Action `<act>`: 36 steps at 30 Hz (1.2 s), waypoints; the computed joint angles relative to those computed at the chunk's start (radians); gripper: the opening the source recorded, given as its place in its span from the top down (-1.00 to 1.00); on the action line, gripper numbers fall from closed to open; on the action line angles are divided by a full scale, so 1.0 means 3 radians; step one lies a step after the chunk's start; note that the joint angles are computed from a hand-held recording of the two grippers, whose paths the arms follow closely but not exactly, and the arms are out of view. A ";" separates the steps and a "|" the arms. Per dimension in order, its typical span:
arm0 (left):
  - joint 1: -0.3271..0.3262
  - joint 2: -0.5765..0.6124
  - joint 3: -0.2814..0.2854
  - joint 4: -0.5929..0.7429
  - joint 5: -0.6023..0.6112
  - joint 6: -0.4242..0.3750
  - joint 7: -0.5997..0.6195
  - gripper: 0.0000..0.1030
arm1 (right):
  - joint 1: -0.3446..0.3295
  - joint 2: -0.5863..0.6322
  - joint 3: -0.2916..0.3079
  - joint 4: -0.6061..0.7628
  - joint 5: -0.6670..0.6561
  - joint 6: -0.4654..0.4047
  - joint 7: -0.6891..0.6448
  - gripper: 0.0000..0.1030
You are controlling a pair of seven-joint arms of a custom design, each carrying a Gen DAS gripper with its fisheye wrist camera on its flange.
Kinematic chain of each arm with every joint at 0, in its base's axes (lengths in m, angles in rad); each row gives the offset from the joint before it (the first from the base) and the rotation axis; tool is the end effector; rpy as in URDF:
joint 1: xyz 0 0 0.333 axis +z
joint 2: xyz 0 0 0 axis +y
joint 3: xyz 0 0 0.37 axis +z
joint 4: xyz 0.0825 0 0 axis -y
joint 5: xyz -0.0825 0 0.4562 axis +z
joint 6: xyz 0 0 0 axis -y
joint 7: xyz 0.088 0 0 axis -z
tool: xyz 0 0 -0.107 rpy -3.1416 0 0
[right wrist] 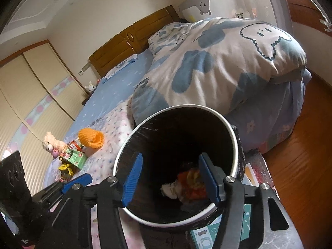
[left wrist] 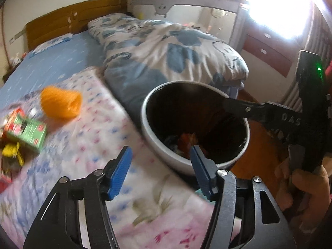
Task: Collect trash
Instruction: 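Move both items over the bin and open both tools to release them, then grasp the white-red milk carton with the left tool while the right tool grasps the yellow packet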
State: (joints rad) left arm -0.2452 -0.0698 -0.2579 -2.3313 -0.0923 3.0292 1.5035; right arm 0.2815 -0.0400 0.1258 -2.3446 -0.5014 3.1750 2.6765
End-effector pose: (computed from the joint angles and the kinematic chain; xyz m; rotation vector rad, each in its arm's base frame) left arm 0.5267 -0.2841 0.4634 -1.5078 2.1666 -0.9509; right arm 0.5266 0.2757 0.4513 -1.4613 1.7648 -0.2800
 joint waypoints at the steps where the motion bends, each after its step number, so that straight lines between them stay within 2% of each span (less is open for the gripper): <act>1: 0.0013 -0.0036 0.0008 -0.0050 -0.0001 0.0008 -0.0027 -0.17 | -0.0017 0.0002 0.0024 0.0010 -0.0069 0.0001 0.0063 -0.20; 4: 0.0090 -0.0168 0.0007 -0.0221 0.0025 0.0023 -0.0157 -0.19 | -0.0102 0.0020 0.0121 0.0076 -0.0547 -0.0012 0.0492 -0.36; 7: 0.0164 -0.0304 0.0010 -0.0387 -0.0009 0.0046 -0.0242 -0.22 | -0.0064 0.0048 0.0128 0.0146 -0.0867 -0.0021 0.0771 -0.49; 11: 0.0359 -0.0496 -0.0061 -0.0603 0.0071 0.0089 -0.0411 -0.26 | 0.0091 0.0120 0.0083 0.0232 -0.0955 -0.0002 0.0823 -0.54; 15: 0.0625 -0.0691 -0.0187 -0.0790 0.0203 0.0111 -0.0591 -0.29 | 0.0266 0.0228 0.0088 0.0291 -0.0423 0.0017 0.0280 -0.54; 17: 0.0667 -0.0773 -0.0166 -0.0874 0.0188 0.0114 -0.0617 -0.30 | 0.0333 0.0286 0.0120 0.0328 -0.0188 0.0019 0.0035 -0.54; 22: 0.0837 -0.0981 -0.0118 -0.1067 0.0138 0.0093 -0.0668 -0.31 | 0.0273 0.0454 0.0445 0.0451 0.0599 -0.0006 -0.0751 -0.54; 27: 0.1012 -0.1136 -0.0059 -0.1221 0.0109 0.0076 -0.0659 -0.33 | 0.0457 0.0621 0.0433 0.0646 0.0830 -0.0055 -0.1068 -0.54; 30: 0.1080 -0.1182 0.0005 -0.1282 0.0080 0.0053 -0.0611 -0.33 | 0.0451 0.0725 0.0534 0.0757 0.1017 -0.0081 -0.1295 -0.54; 36: 0.1274 -0.1228 0.0046 -0.1340 0.0093 0.0032 -0.0540 -0.35 | 0.0618 0.0927 0.0517 0.1005 0.1137 -0.0159 -0.1478 -0.54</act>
